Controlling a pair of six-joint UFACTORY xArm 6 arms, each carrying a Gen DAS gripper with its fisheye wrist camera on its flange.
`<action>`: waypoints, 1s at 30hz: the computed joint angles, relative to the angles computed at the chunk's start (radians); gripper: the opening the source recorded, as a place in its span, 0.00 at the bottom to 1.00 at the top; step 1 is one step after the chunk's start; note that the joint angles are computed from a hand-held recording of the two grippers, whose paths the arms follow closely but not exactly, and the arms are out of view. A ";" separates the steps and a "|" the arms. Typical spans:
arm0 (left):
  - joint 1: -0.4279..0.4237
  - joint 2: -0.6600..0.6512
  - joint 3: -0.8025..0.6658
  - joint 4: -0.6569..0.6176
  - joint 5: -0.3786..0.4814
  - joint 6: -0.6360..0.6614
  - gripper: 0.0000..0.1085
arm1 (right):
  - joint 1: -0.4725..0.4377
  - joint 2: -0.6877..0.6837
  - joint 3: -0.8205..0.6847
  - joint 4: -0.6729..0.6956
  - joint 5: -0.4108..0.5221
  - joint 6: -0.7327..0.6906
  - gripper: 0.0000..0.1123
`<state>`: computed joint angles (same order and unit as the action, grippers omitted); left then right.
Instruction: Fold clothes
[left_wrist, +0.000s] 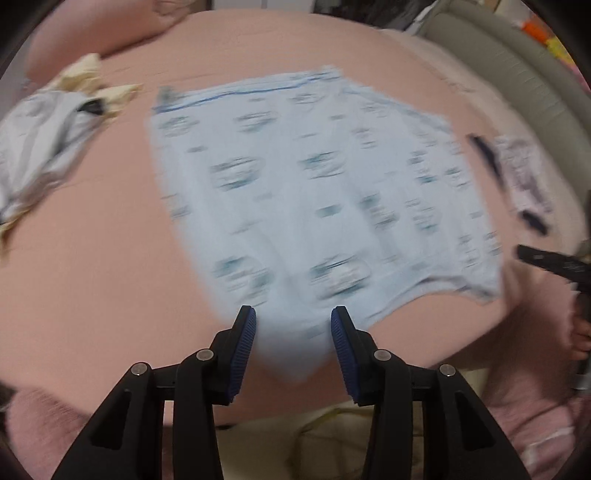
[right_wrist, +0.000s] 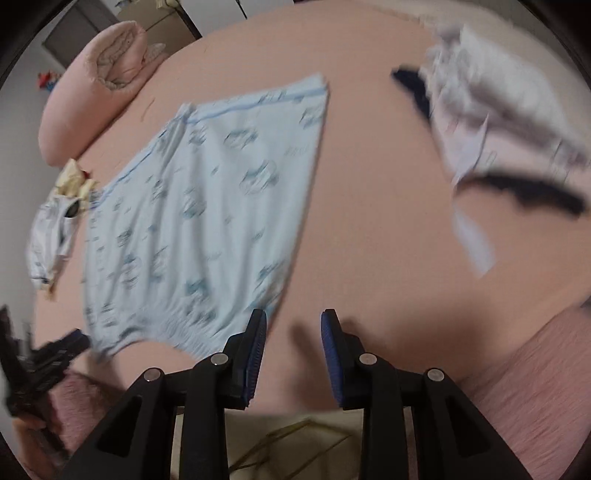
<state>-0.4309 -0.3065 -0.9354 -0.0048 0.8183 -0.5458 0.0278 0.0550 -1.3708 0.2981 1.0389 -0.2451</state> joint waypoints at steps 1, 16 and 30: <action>-0.014 0.040 -0.024 -0.049 -0.037 0.035 0.36 | -0.004 0.014 -0.017 -0.023 -0.008 -0.004 0.27; -0.228 0.432 -0.371 -0.228 -0.184 0.200 0.36 | -0.133 0.198 -0.272 0.208 0.333 -0.120 0.27; -0.205 0.381 -0.310 0.130 -0.257 -0.201 0.07 | -0.134 0.117 -0.146 0.245 0.180 -0.134 0.44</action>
